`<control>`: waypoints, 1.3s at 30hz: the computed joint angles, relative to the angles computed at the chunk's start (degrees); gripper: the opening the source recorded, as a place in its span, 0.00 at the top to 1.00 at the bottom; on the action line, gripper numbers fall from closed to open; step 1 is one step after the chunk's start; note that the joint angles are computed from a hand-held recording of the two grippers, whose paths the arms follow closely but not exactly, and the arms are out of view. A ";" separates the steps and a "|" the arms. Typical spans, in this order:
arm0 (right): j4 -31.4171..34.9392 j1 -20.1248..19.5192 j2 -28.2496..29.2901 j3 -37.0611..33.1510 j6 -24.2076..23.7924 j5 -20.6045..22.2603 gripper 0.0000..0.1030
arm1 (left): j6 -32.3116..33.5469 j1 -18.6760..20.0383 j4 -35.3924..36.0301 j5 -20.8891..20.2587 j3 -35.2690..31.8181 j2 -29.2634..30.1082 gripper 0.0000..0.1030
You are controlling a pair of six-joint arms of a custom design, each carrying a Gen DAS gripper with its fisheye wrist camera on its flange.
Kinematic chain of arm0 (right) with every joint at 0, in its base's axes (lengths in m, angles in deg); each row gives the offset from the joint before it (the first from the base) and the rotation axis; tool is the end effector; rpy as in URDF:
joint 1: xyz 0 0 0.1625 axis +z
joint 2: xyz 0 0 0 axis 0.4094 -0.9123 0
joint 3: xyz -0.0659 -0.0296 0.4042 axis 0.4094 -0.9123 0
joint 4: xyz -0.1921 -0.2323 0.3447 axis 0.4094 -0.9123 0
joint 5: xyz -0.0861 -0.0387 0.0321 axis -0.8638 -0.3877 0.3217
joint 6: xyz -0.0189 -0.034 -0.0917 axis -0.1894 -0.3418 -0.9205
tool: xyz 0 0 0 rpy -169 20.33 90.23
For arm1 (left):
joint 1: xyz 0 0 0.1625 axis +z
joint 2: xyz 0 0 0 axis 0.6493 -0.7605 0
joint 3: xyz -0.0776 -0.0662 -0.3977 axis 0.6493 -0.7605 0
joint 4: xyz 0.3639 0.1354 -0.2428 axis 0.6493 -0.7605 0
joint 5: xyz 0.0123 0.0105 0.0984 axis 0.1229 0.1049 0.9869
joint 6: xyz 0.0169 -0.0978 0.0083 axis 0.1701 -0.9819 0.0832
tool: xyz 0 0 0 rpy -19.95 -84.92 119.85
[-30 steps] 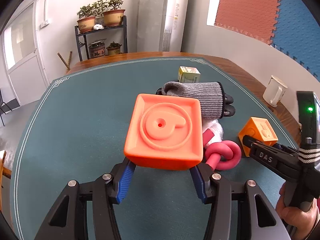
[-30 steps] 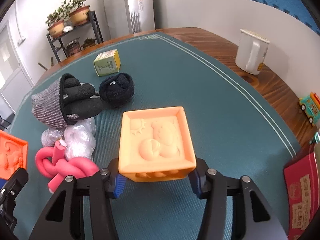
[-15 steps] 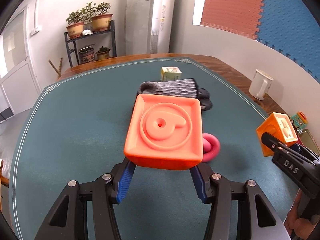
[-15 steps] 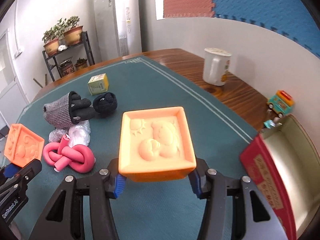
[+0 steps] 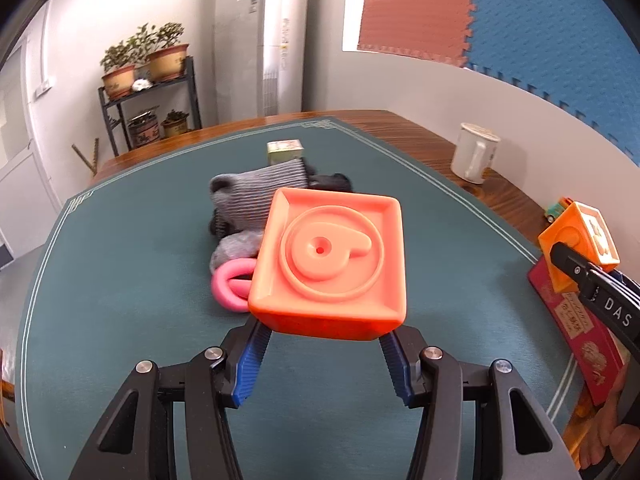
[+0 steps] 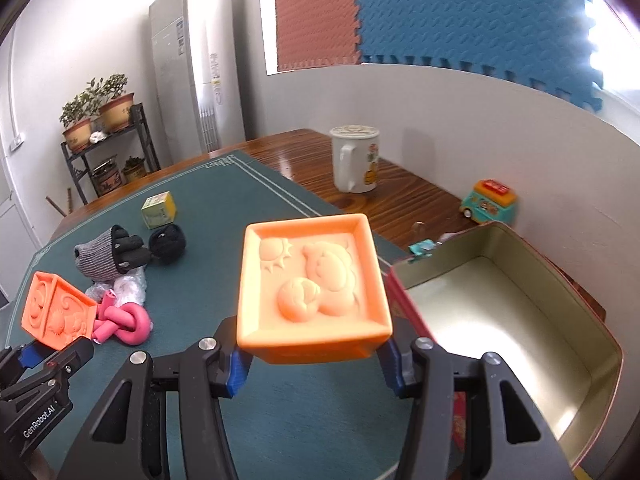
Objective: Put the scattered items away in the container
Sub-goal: 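Carry both held orange cubes over to the open red tin, then open the right tool over the tin while the left tool drops its cube in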
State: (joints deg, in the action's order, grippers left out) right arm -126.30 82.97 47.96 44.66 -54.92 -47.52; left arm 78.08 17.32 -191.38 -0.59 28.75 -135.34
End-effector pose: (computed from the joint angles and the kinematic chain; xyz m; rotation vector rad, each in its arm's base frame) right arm 0.3120 -0.7481 0.1224 0.5343 -2.2443 1.0614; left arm -0.1642 -0.6703 0.2558 0.1636 2.1643 -1.0395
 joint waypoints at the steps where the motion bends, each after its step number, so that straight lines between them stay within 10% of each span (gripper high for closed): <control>1: -0.21 -0.18 -0.42 0.45 0.17 0.06 0.45 | 0.16 -0.30 0.05 -0.06 -0.20 0.38 0.47; 30: -9.18 -7.55 -12.30 10.14 3.29 -3.77 0.44 | 7.18 -6.69 5.48 -7.83 -14.32 15.43 0.47; 34: -12.63 -7.60 -12.38 10.71 1.72 -4.59 0.20 | 7.71 -7.02 6.30 -8.29 -16.45 17.28 0.47; 39: -16.34 -7.71 -13.05 11.94 0.39 -5.05 0.19 | 8.72 -7.38 7.27 -9.03 -18.89 19.33 0.47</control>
